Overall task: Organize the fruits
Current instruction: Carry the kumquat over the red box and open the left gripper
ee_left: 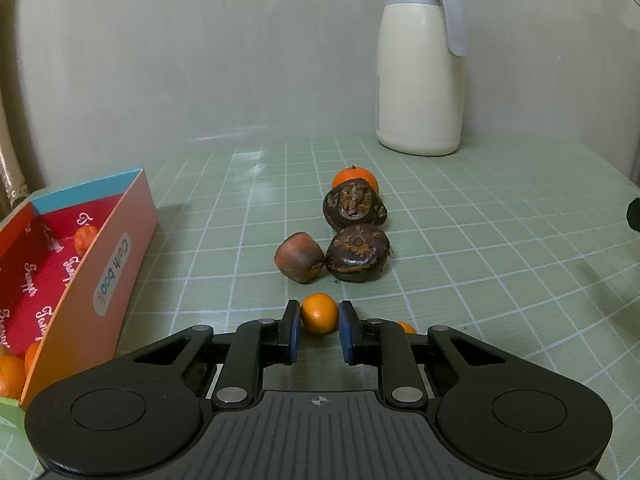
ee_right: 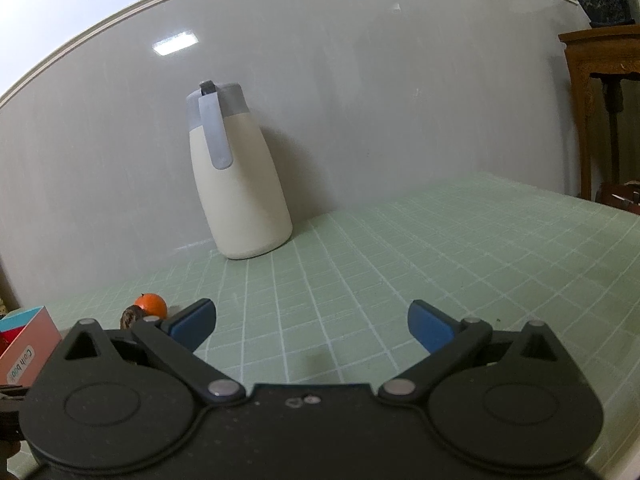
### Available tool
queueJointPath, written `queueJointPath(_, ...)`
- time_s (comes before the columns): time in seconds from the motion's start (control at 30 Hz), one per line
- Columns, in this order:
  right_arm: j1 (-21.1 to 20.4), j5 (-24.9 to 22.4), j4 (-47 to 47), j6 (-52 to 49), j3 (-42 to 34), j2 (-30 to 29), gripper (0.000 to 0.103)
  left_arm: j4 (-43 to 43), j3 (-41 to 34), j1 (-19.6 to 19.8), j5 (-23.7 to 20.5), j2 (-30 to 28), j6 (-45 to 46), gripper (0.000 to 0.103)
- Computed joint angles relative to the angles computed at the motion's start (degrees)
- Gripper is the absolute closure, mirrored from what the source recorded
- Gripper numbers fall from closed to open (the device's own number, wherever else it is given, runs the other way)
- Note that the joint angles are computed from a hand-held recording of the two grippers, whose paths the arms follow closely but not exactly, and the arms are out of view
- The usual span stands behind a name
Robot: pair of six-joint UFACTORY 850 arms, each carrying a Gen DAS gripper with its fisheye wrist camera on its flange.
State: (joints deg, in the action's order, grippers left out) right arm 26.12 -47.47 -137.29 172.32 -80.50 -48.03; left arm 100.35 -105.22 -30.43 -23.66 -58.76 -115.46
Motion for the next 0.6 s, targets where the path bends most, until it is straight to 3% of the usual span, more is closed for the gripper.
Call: queueJointPath(0.6,-0.6,2.3,-2.9,0.9,-1.0,-0.5,0.0,2.0,1.4,-0.1,-0.6,0.8,-2.5,0.083)
